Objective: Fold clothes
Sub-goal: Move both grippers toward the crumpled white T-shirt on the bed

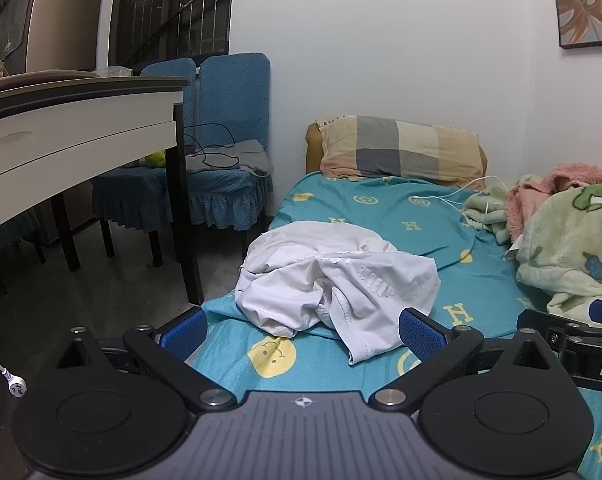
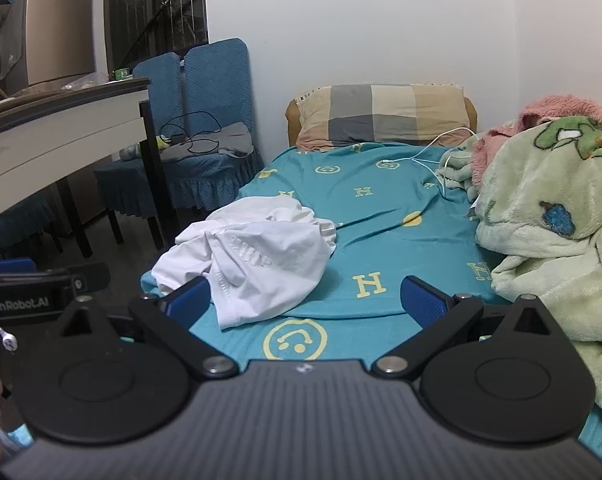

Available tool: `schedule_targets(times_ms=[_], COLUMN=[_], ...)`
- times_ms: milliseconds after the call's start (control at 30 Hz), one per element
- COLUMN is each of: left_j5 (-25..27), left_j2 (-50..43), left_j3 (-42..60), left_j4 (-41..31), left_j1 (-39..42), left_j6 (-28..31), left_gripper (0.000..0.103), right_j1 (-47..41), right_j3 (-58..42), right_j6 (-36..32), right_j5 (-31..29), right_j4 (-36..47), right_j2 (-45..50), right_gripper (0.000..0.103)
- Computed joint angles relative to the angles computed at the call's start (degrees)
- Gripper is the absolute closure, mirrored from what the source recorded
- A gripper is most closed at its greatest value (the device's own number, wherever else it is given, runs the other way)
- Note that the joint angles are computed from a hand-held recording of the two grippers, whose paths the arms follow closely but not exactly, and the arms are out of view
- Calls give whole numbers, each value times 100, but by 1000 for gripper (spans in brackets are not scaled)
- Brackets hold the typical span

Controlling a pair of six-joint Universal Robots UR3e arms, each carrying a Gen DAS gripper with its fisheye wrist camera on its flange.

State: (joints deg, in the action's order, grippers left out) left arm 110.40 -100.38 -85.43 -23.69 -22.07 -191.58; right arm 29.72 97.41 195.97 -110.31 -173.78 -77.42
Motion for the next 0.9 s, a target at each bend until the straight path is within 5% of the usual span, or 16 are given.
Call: schedule_targets(times_ms=[633, 900], left_j5=[162, -325], left_j2=[116, 275], left_j3=[-201, -399], left_j4=[101, 149], left_j1=[-167, 87], left_j6=[53, -26], left_gripper=[0, 0], right_j1=[80, 76], right_j3=[211, 204], right_j6=[143, 210], right_j5=[-181, -295], right_j4=[-65, -52], right_j2=[-183, -193], right_gripper=[0, 0])
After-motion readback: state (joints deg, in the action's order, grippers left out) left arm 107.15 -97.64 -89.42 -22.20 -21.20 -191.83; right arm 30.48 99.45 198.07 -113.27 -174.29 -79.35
